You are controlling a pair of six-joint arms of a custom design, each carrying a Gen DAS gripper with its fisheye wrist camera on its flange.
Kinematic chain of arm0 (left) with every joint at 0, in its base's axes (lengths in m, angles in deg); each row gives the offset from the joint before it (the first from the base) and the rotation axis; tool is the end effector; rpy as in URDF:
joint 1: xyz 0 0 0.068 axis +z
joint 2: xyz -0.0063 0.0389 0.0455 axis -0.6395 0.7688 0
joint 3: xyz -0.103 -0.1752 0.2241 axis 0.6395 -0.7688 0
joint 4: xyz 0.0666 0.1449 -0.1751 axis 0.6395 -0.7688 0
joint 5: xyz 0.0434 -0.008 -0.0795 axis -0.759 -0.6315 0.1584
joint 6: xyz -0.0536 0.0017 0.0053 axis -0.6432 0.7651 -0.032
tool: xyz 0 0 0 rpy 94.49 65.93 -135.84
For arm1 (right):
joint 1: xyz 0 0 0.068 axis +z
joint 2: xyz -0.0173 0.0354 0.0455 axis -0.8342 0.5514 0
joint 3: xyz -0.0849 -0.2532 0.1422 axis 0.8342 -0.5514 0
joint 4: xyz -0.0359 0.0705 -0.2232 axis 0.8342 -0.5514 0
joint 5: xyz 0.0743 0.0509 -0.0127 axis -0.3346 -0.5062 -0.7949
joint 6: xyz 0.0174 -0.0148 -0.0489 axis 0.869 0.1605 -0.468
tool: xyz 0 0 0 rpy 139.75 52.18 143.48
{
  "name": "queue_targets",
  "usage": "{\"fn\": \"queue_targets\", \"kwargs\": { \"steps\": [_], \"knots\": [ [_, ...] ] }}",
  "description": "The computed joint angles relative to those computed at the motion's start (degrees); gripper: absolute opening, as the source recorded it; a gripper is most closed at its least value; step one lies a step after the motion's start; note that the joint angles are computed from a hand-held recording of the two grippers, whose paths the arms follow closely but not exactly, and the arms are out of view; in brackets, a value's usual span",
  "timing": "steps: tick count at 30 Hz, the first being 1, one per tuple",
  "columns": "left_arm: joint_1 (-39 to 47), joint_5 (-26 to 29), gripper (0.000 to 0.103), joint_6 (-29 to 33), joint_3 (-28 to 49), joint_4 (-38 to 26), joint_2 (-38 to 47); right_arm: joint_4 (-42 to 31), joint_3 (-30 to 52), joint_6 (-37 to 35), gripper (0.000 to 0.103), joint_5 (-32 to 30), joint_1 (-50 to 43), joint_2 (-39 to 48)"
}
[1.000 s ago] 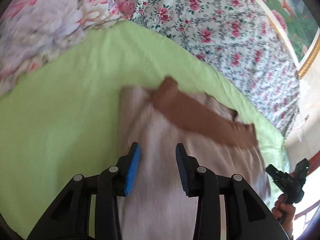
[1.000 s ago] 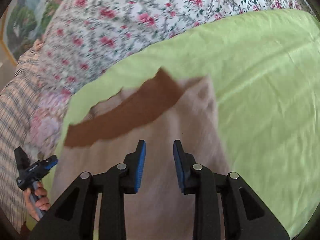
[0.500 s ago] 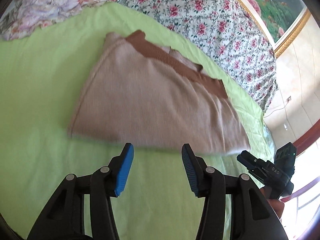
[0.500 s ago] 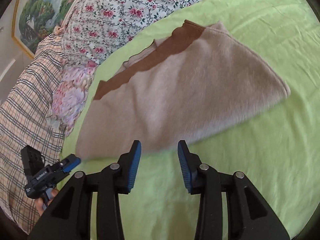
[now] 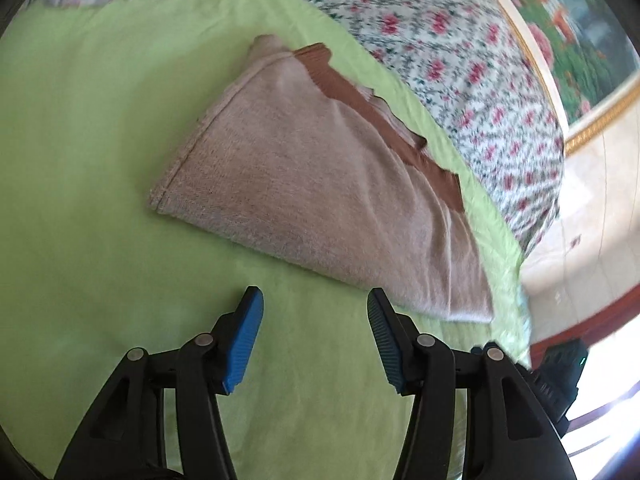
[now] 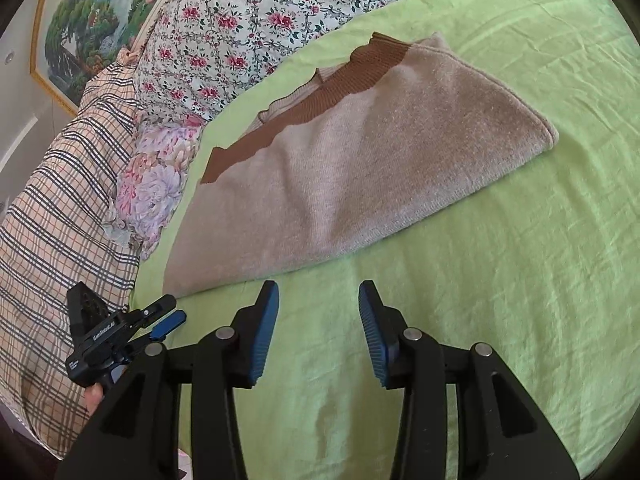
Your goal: Fold small clothes
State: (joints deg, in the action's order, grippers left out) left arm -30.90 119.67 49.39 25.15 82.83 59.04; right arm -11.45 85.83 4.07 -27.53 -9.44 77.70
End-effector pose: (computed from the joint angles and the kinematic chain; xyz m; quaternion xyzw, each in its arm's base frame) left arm 0.2030 0.0128 0.0871 -0.1806 0.8915 -0.3007 0.2868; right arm 0.1801 0.1830 0.1095 0.1185 0.8971 0.2677 0.3310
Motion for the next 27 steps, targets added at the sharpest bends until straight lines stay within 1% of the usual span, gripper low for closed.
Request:
{"fn": "queue_targets", "kwargs": {
  "steps": [1,5,9,11,12,14,15,16,18,21,24,25,27],
  "knots": [
    [-0.1,-0.1,0.055,-1.0,0.6,0.9,1.2,-0.3,0.2,0.5,0.043,0.6,0.5,0.0],
    [-0.9,-2.8,0.055,-4.2,3.5,2.9,4.2,1.0,-0.1,-0.1,0.043,-0.2,-0.5,0.2],
    [0.3,-3.8,0.054,-9.8,7.8,6.3,8.9,1.5,0.5,-1.7,0.043,-2.1,-3.0,0.7],
    [-0.3,-6.3,0.053,-10.7,10.3,5.6,9.9,0.7,1.8,-3.2,0.043,-3.8,-4.8,0.9],
    [-0.8,-7.7,0.05,-10.9,11.7,4.4,10.0,0.1,2.5,-4.2,0.043,-4.4,-5.7,0.9],
    [-1.9,-10.3,0.037,-10.7,14.1,2.1,9.7,-0.3,3.4,-6.1,0.043,-5.8,-7.6,0.9],
    [-2.3,-10.7,0.016,-10.2,15.1,1.2,9.6,-0.4,3.9,-7.0,0.043,-6.4,-8.8,0.8],
    [-2.5,-10.0,0.011,-9.3,16.1,0.1,9.3,-0.3,4.2,-8.0,0.043,-7.3,-10.2,0.9],
    [-4.8,-13.0,0.01,-7.7,16.3,-1.4,6.2,-1.0,5.4,-10.0,0.043,-9.8,-13.9,0.8],
    [-11.2,-18.0,0.009,-3.3,17.0,-5.2,-1.0,-3.6,7.7,-13.2,0.043,-14.2,-19.7,0.1],
    [-17.8,-22.1,0.009,-0.3,19.9,-9.3,-4.5,-6.8,11.7,-16.7,0.043,-22.6,-26.0,0.5],
    [-20.6,-23.7,0.009,0.6,21.7,-10.9,-4.7,-9.2,14.4,-17.7,0.043,-26.8,-28.2,1.3],
    [-24.5,-25.5,0.009,1.7,24.5,-12.5,-3.9,-11.0,18.7,-18.0,0.043,-33.5,-31.1,3.4]
  ]
}}
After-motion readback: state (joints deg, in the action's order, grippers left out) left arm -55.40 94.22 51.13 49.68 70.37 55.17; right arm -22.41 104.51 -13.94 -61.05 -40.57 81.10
